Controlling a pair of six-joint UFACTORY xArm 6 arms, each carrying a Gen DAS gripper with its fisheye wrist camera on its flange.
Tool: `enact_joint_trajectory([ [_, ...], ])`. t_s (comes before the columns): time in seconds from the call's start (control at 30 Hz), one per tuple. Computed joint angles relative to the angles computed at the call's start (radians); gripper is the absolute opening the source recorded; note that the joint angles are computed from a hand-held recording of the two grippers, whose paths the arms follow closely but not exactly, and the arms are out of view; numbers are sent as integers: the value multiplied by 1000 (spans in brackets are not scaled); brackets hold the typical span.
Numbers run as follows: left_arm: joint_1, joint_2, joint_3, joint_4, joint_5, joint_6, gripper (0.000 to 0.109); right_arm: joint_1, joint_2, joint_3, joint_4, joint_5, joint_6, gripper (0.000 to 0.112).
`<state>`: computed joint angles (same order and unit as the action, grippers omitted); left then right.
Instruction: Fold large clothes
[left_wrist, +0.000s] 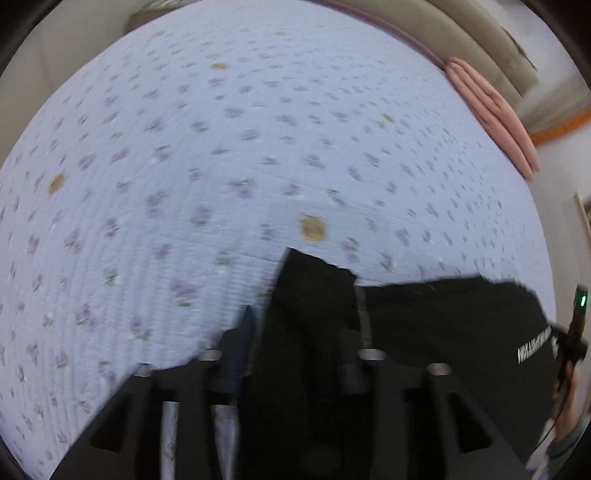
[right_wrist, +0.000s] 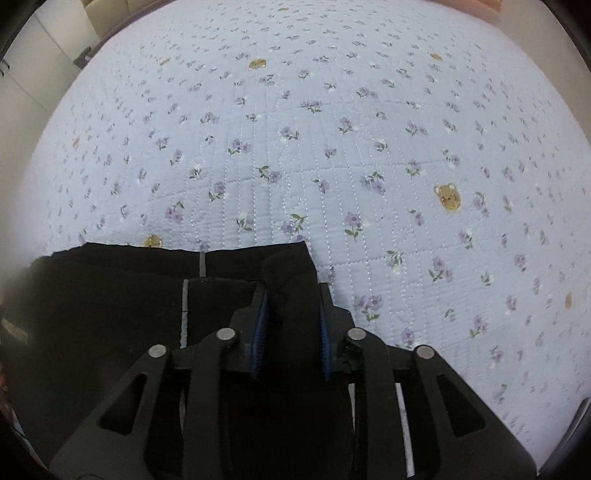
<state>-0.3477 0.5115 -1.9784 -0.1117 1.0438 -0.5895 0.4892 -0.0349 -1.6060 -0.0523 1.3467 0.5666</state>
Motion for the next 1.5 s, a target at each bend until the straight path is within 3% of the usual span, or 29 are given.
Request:
enact_joint_trajectory([
  [0.07,47,-94,140,-99,-109,-16,63,1,5,-16,-1,19,19,41],
  [0.13,77,-166,217,-142,-150,-33,63,-28,-53,29,52,-8,47,43],
  [0.27,68,-257,214,47,-70,-101,63,-4,-172,58,14,5,102,49],
  [0.4,32,-360,233,159,5,-168,61,118,-244,-1,-52,91,117,51],
  [0.53,-109,-409,201,237,56,-187,61,259,-253,-43,-36,114,151,51],
  [0.7,-335,-290,9,328,166,-170,61,470,-150,-161,-149,161,186,51],
  [0.87,-453,-190,-49,353,150,-186,61,501,-136,-113,-141,87,207,51],
  [0.97,-468,-169,-2,338,124,-215,61,518,-127,-59,-158,79,221,50],
  [1.1,-461,-171,88,301,90,-263,61,497,-210,151,-112,-58,260,43],
  [1.2,-452,-131,49,297,122,-263,62,462,-257,259,-61,-150,281,41],
  [1.4,-447,-85,-58,280,203,-239,64,448,-215,187,-42,-84,229,42],
  [1.5,-435,-133,-56,277,170,-246,64,407,-221,114,-12,-91,185,42],
])
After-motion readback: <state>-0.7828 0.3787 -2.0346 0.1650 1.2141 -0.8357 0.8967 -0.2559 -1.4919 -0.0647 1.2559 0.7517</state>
